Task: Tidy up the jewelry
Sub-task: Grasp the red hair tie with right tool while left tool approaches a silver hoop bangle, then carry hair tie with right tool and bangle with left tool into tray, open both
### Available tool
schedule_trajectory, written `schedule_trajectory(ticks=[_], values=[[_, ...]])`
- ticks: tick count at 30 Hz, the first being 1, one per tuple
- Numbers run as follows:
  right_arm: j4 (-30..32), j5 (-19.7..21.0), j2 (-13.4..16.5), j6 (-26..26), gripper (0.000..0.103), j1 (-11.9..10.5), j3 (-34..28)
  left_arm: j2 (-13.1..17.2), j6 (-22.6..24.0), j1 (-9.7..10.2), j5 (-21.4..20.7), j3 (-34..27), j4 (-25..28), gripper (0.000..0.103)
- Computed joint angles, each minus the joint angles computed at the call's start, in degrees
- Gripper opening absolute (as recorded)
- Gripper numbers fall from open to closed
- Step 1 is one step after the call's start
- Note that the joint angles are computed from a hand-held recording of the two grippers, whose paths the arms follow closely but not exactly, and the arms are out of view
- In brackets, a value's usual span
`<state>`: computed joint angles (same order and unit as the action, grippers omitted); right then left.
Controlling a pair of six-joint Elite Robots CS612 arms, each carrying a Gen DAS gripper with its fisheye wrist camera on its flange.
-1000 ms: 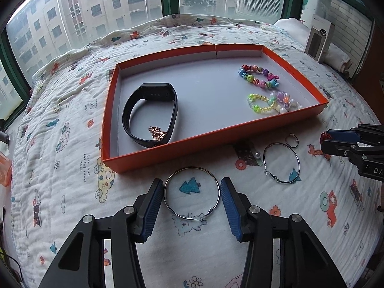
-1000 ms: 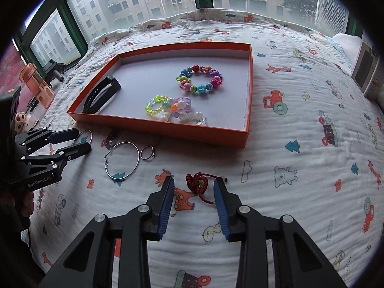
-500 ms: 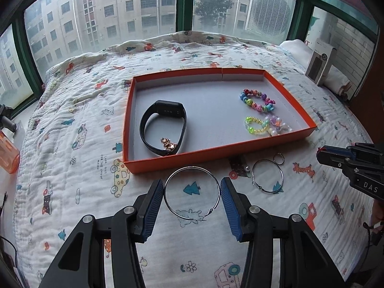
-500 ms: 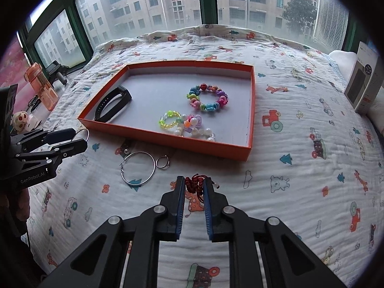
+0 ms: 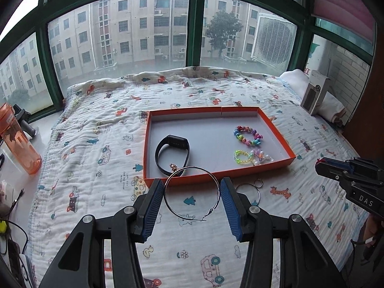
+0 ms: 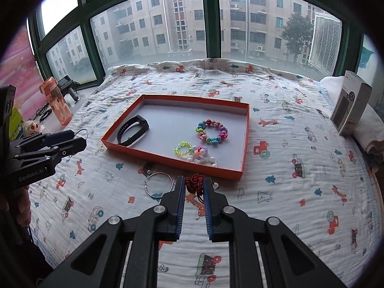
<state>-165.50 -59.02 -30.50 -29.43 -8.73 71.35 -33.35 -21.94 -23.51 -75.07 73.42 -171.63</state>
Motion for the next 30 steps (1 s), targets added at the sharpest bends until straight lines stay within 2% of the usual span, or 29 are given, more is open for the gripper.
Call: schedule_trajectory(ticks=[8, 14, 20, 30], values=[[-3.03, 0.41, -0.88, 1.14, 0.017, -0.30, 1.10, -1.69, -1.36, -0.76, 3.36, 1.97, -3.11, 0.052], [-4.44, 0.57, -0.65, 2.15, 0.017, -0.25, 0.31, -1.51, -0.86, -0.93, 5.30, 0.69, -3.25, 0.052], [-3.95, 0.52, 0.18, 2.77, 0.017, -0.01, -1.65, 0.11, -0.46, -0.45, 5.20, -2.86, -2.01, 0.052], [-0.42, -0.52, 3.40, 3.90, 0.017, 0.79, -8.20, 5.15, -0.45, 1.09, 3.90, -12.33, 3.95, 0.052]])
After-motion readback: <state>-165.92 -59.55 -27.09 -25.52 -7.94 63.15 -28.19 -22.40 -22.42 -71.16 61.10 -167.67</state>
